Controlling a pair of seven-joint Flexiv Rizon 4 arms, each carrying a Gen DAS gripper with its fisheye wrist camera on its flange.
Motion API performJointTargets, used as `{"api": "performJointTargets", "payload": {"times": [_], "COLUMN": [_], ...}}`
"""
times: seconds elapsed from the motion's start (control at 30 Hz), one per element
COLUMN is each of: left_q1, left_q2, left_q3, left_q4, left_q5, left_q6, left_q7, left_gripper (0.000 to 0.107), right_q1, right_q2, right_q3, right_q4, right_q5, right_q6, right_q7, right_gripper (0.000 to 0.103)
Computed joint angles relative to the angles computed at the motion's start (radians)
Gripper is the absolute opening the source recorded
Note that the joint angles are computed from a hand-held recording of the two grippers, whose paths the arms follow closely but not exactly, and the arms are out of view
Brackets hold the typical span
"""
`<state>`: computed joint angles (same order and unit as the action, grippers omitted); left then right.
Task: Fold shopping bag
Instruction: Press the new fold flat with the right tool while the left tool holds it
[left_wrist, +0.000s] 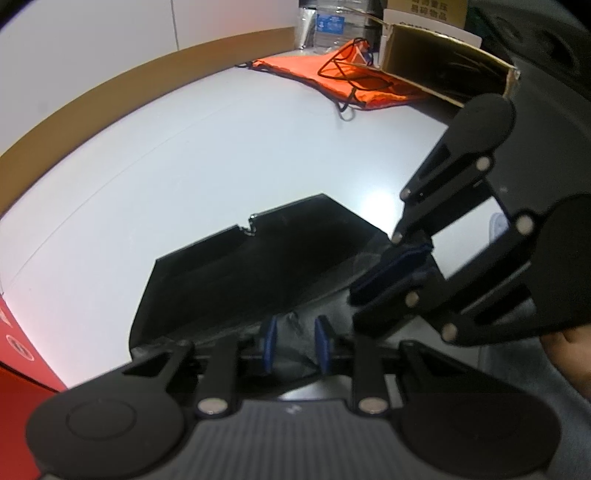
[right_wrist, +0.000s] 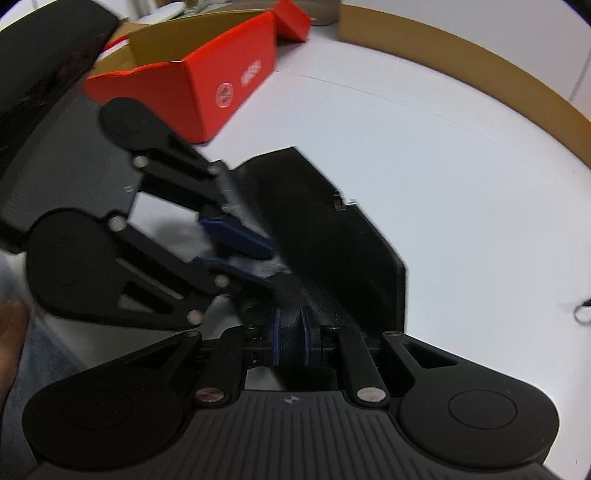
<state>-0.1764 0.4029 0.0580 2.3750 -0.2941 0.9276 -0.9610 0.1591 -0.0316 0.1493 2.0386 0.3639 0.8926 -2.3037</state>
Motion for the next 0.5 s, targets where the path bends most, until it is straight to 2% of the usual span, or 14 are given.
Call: {"api": "performJointTargets", "payload": {"times": [0.17,0.2,0.27,0.3,0.5], "left_q1": [0.005,0.006,0.009,0.011,0.024], "left_q2": [0.023,0.027,0.036,0.040,0.068], "left_q3": [0.014,0.015,0.019,0.021,0.032], "left_q4": [0.007,0.008,0.011,0.012,0.018], "left_q5": [0.001,0.001,0.001,0.001,0.003], "left_q6": [-0.022,-0.025,-0.035,-0.039,-0.069], "left_q7": [0.012,0.013,0.016,0.018,0.028], "left_gripper": [0.026,0.026,0.026,0.026,0.025], "right_q1": [0.013,0.016,0.021,0.024,0.042], "right_q2": [0.018,0.021,0.027,0.030,0.042], "right_q3": [0.010,0.011,0.012,0.012,0.017], "right_q4": [0.038,0.044,0.055,0.060,0.116], "right_q5": [-0.050,-0.058,-0.070,-0.077,-0.144], "right_q6": [0.048,0.055,0.062,0.066,0.145], "right_q7": [-0.046,-0.056,-0.073,-0.082,-0.123], "right_gripper": [0.019,0.022,0.034,0.035,0.036]}}
